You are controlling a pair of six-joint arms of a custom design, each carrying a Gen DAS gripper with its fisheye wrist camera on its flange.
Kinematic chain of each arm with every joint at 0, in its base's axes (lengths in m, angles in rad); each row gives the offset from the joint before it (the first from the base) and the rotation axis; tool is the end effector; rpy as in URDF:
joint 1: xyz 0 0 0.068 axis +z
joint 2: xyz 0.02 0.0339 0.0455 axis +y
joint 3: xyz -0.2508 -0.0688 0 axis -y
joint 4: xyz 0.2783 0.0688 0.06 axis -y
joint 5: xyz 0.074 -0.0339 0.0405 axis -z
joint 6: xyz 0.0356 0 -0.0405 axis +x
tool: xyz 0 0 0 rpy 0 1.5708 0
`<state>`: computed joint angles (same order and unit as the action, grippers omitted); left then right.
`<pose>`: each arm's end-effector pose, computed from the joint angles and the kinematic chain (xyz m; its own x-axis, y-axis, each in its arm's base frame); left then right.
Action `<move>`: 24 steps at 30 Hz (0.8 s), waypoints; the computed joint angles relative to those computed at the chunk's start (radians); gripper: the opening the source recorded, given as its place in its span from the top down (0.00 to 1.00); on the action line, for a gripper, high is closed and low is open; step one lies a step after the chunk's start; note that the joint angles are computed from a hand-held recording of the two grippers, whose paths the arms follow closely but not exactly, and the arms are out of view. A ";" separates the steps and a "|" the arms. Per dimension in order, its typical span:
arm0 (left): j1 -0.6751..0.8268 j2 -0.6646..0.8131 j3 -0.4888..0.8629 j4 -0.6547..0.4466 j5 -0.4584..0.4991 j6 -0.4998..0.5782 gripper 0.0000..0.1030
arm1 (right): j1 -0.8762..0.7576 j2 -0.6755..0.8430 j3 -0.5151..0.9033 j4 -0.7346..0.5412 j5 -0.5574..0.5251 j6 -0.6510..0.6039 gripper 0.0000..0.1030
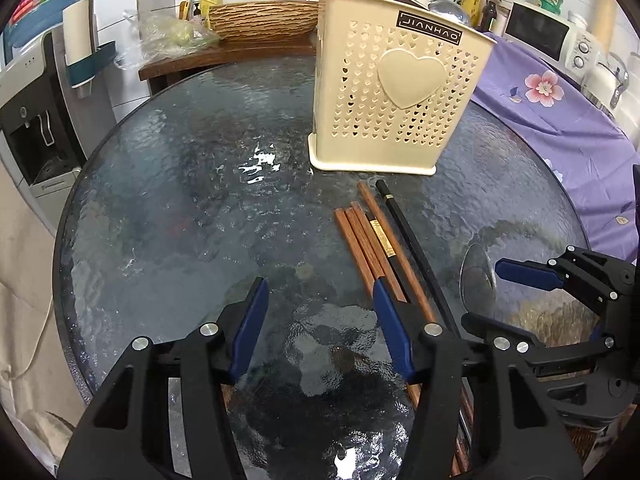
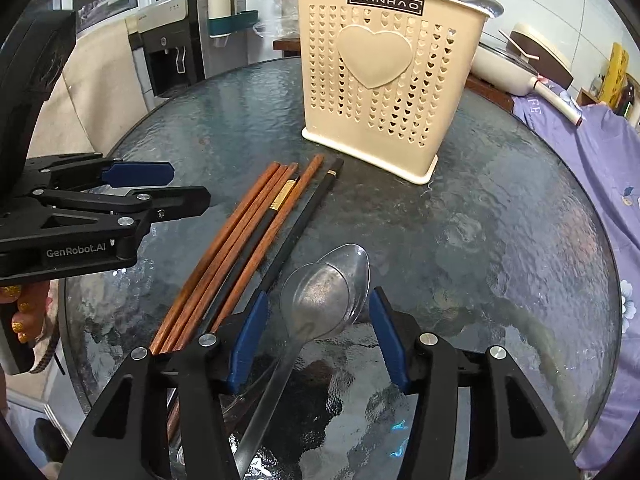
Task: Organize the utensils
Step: 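Grasp another wooden chopstick with the left tool while the right tool grasps another spoon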
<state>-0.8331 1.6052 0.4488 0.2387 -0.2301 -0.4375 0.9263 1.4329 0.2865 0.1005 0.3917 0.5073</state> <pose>0.1820 -0.1882 0.0473 -0.7496 0.2115 -0.6272 0.3419 0.9351 -0.0934 0.1361 0.1584 0.0405 -0.7575 -0.2606 -0.5985 -0.2928 0.9551 -0.0453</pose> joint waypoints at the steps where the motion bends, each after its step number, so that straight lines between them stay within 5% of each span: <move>1: 0.001 -0.002 0.001 0.000 0.002 0.002 0.47 | -0.008 0.005 0.002 0.002 -0.007 0.006 0.50; 12: 0.008 0.009 0.026 -0.012 0.006 0.011 0.47 | -0.042 0.047 0.017 0.026 -0.027 -0.019 0.51; 17: 0.009 0.028 0.043 -0.016 0.005 0.015 0.47 | -0.042 0.061 0.028 0.035 -0.025 -0.032 0.64; 24: 0.010 0.063 0.079 -0.028 0.006 0.028 0.49 | -0.076 0.051 0.013 0.057 -0.046 -0.052 0.65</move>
<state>-0.8230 1.6682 0.5280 0.2109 -0.2237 -0.4097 0.8507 1.4843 0.2990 0.1571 0.3459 0.4555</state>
